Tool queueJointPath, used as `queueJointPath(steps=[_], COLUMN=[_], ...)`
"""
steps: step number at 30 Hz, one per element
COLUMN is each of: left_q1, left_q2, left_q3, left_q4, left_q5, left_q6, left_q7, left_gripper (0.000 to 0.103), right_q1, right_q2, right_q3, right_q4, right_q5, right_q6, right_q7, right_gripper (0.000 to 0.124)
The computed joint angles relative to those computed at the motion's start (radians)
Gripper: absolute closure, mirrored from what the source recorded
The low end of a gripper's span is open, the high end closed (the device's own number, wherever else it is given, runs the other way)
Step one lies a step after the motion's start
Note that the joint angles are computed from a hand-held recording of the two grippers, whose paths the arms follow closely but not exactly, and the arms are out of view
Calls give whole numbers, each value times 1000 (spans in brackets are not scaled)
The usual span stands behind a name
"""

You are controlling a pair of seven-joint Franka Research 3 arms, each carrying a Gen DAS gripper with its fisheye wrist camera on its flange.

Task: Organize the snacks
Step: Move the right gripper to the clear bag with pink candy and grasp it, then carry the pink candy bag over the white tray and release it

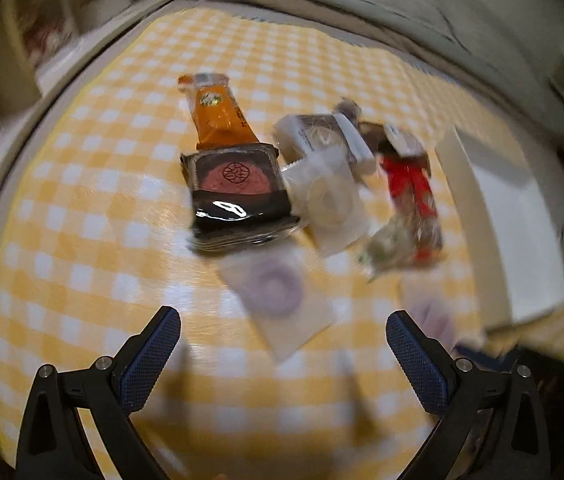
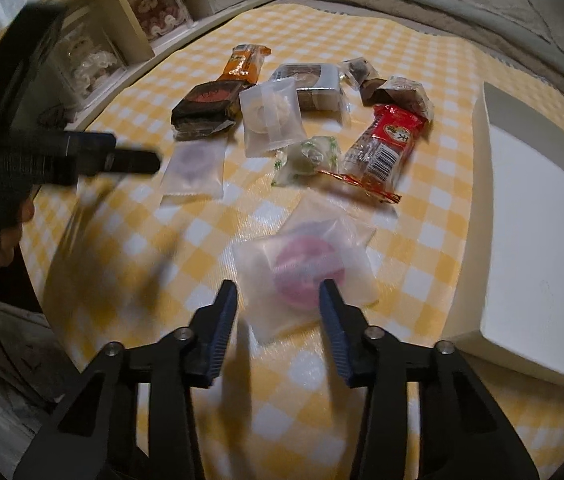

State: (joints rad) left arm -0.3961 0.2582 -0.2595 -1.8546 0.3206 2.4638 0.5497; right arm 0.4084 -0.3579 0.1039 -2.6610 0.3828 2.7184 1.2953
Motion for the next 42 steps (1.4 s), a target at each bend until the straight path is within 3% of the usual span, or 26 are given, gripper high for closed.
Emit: queueJointPath(steps=[2, 6, 7, 9, 12, 17, 22, 24, 26, 27, 31, 37, 38, 42], left_q1=[4, -20, -34, -57, -72, -67, -69, -71, -71, -65, -53, -45, -48, -60], left_q2=[39, 102, 123, 150, 171, 212, 263, 268, 276, 269, 240, 170, 157, 113], left_q3=[2, 15, 22, 38, 47, 45, 42, 44, 48, 46, 41, 26, 24, 23], left_q4=[42, 111, 144, 187, 225, 272, 343, 354, 365, 353, 304, 219, 209, 174], left_q5=[-47, -59, -43, -4, 25, 36, 36, 39, 40, 34, 23, 10, 17, 47], left_q6=[-6, -57, -87, -143, -205, -217, -268, -283, -286, -269, -217, -161, -158, -134], left_q7=[-52, -163, -193, -241, -302, -323, -259, -238, -225, -219, -204, -184, -177, -186], left_gripper=[10, 13, 13, 13, 13, 15, 29, 44, 50, 52, 56, 73, 86, 90], right_q1=[-7, -8, 7, 27, 47, 31, -1, -10, -24, -32, -35, -31, -30, -27], right_q2=[-5, -11, -11, -7, 9, 79, 154, 178, 195, 204, 185, 121, 112, 72], right_q3=[0, -21, -40, -65, -80, -71, -45, -47, -44, -41, -28, -28, -28, -30], right_q4=[-9, -11, -9, 1, 18, 77, 132, 157, 173, 179, 152, 115, 113, 109], right_q5=[-9, 15, 48, 105, 166, 185, 127, 139, 145, 140, 145, 161, 161, 159], right_q6=[3, -13, -15, -23, -21, -60, -78, -109, -136, -148, -119, -93, -86, -66], right_q7=[1, -7, -31, -81, -167, -276, -381, -408, -404, -396, -436, -431, -426, -389], right_gripper=[101, 100, 95, 45, 38, 30, 29, 30, 35, 44, 44, 47, 47, 47])
